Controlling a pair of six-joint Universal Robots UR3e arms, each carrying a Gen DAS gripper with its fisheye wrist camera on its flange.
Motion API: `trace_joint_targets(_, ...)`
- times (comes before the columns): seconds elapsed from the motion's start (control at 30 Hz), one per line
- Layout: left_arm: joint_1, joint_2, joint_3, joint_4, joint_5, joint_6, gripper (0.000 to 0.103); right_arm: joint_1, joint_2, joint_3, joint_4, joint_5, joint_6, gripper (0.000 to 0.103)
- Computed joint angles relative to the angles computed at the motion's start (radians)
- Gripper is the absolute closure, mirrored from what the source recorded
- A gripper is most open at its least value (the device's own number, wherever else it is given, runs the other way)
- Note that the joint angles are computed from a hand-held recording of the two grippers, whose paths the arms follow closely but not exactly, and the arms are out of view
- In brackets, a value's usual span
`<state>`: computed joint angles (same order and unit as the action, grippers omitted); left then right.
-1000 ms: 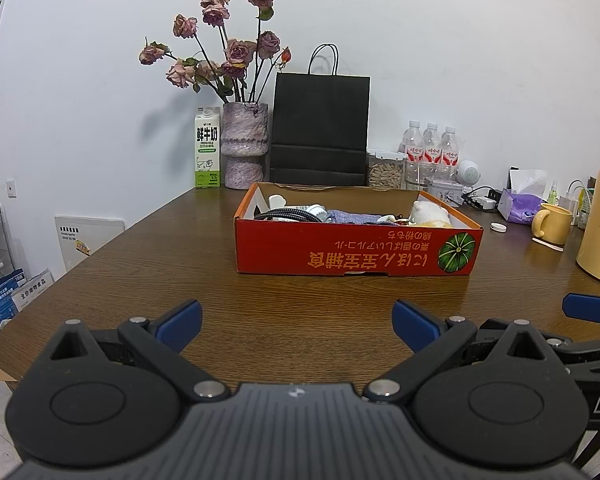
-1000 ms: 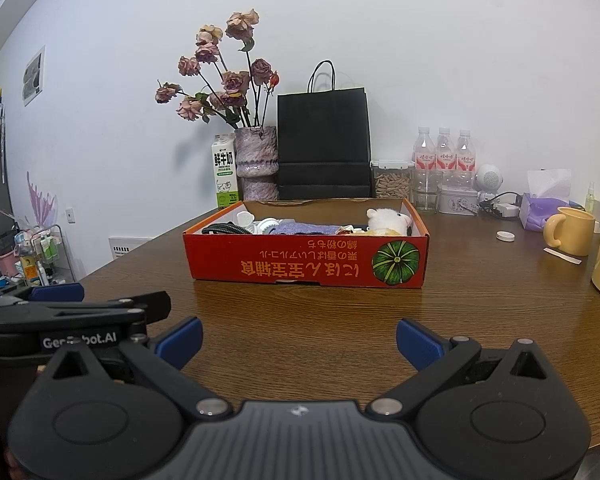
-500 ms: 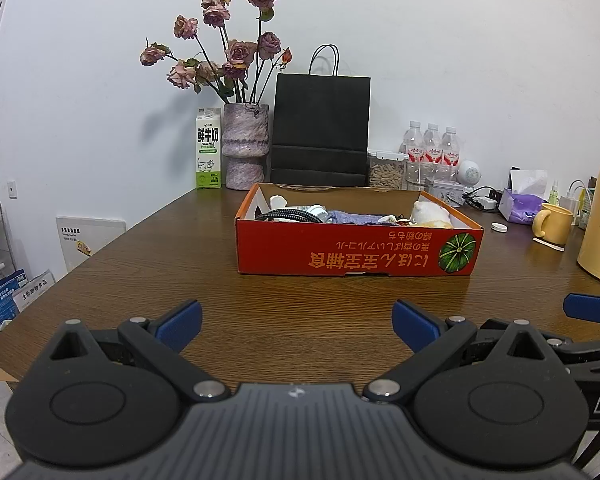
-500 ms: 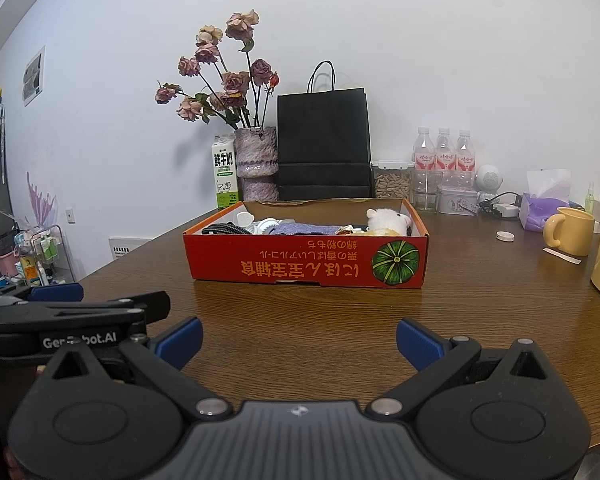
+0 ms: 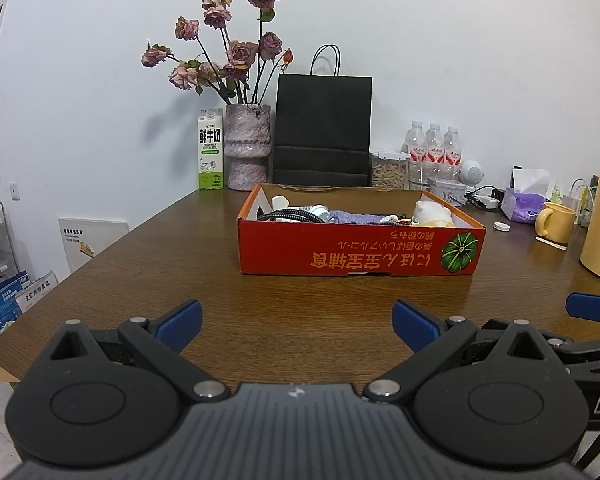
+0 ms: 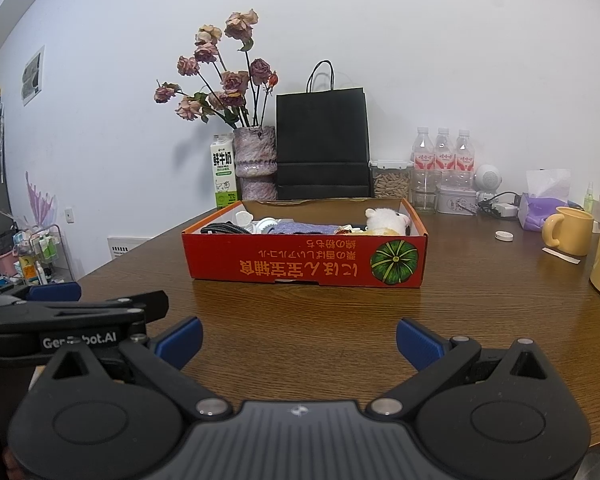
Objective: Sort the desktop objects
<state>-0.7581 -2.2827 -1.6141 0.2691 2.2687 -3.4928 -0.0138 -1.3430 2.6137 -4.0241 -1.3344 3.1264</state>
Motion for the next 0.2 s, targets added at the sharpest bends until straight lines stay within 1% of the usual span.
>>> trace_joint_targets(0.13, 0.003, -0.001, -0.012, 0.027, -0.005, 0.000, 0.000, -0.014, -0.002, 0.015, -0.012, 0.017, -0.005, 0.000)
trace_joint_targets(0.2, 0.000, -0.006, -0.001, 0.021, 0.000, 0.002, 0.000, -0.013, -0.003, 0.016, -0.015, 0.014, -0.005, 0.000)
